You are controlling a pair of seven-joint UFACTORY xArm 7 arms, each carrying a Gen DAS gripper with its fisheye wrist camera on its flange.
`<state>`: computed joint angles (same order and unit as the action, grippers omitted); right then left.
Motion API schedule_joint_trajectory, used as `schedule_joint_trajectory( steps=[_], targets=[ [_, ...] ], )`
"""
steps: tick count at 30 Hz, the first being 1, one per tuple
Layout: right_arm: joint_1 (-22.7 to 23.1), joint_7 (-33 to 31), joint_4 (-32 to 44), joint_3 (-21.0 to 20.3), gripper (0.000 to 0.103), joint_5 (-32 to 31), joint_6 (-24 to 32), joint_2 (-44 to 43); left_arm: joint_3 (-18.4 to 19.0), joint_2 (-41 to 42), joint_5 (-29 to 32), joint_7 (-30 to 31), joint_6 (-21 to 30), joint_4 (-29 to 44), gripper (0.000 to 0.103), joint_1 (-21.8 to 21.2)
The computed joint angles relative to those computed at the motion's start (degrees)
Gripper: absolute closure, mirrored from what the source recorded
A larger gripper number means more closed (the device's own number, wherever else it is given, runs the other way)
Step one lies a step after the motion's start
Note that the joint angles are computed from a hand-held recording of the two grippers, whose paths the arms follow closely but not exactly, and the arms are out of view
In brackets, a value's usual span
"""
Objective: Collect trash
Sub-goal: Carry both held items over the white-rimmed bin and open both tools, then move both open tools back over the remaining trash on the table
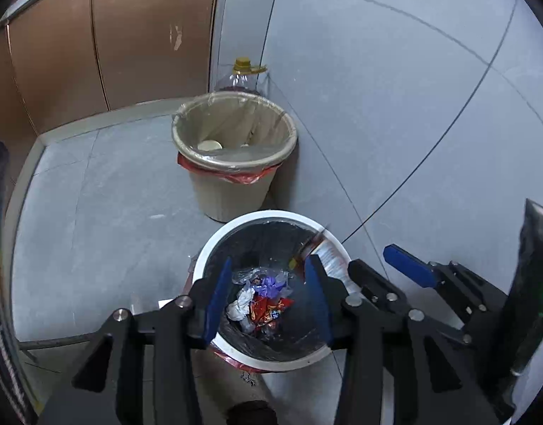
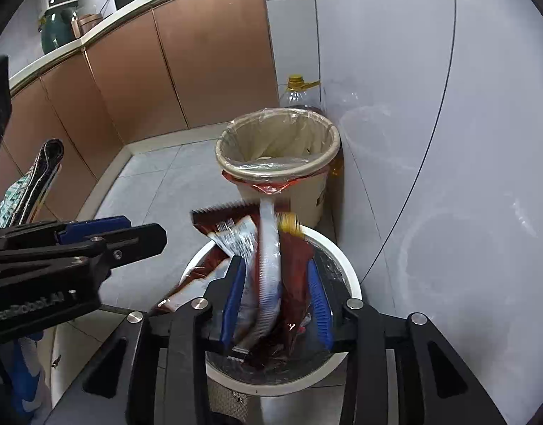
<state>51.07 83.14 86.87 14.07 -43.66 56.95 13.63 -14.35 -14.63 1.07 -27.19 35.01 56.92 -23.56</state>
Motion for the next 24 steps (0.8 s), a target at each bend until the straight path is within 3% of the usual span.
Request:
schedule_joint_trajectory(
  steps=[13,17,24],
  targets=[
    [3.19,0.32,4.3,1.69,0.06,-1.22,6.51,-0.85,-3.55,-16.7,6.79,-6.19,4.99,-3.99,0.061,4.49],
    [6.55,0.54,8.66,2.58,0.059,-3.86,11.22,-0.59,-5.08,-23.97,8.81,-7.4,7.8,-5.76,0.052,6.12],
    [12.86,2.17,15.12,3.7,0.055,-8.46,17.69,-0.17,-5.65,-36.68,8.54,-5.38,13.85,-8.57,0.044,6.94]
  ],
)
